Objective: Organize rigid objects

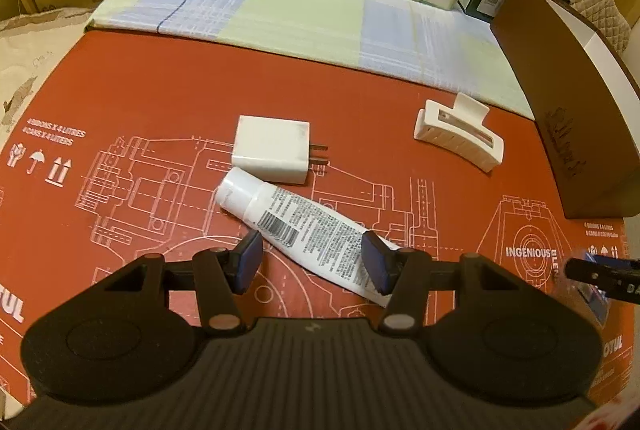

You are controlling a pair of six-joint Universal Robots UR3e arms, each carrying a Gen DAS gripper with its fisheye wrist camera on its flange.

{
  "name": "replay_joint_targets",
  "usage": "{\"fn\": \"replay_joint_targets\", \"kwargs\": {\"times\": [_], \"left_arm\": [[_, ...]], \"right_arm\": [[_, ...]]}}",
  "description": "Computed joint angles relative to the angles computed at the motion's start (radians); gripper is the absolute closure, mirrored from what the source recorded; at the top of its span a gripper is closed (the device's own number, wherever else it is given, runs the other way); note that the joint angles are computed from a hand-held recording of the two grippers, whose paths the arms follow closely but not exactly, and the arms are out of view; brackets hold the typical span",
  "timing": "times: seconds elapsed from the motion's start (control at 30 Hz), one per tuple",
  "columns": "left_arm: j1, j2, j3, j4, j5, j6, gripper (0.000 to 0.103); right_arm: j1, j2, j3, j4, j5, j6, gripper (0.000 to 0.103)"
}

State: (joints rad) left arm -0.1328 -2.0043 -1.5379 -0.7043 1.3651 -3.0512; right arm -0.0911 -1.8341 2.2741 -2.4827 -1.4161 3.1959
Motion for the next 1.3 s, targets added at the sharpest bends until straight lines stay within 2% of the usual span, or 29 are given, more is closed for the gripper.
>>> {"fn": "replay_joint_targets", "kwargs": {"times": [0.27,0.47,0.53,0.67,0.8,0.87,0.93,1.07,1.3], "left_arm": [[-0.008,-0.064,0.044,-0.016,0.004,-0.096,0.053],[-0.027,-0.128,0.127,-0.008,0.037,-0.192,0.047],[-0.035,-0.154,0.168,-0.021,0.044,-0.217,0.042],[-0.064,-0.204,0.241,-0.03,0.095,-0.254,0.038],[-0.095,-0.232,0.269,-0.016,0.149,-0.21,0.039],[-0.097,-0.218,0.226,0.029,0.153,-0.169,0.039],[-0.092,-0.198,0.172,0.08,0.15,-0.125,0.046],[-0.064,-0.144,0.066,0.144,0.117,-0.04,0.052],[-0.002,-0.056,-0.061,0.166,0.06,0.068,0.064]], "right_arm": [[-0.136,-0.203,0.079,0.09,0.007,0.001,0.04],[-0.185,-0.298,0.1,0.152,0.008,-0.006,0.04],[-0.2,-0.32,0.114,0.163,0.011,-0.013,0.04],[-0.225,-0.363,0.129,0.195,0.014,-0.022,0.04],[-0.247,-0.385,0.135,0.21,0.014,-0.034,0.04],[-0.259,-0.396,0.137,0.222,0.019,-0.042,0.04],[-0.274,-0.411,0.139,0.237,0.026,-0.054,0.04],[-0.299,-0.43,0.141,0.261,0.045,-0.086,0.04],[-0.312,-0.433,0.132,0.284,0.083,-0.154,0.04]]}}
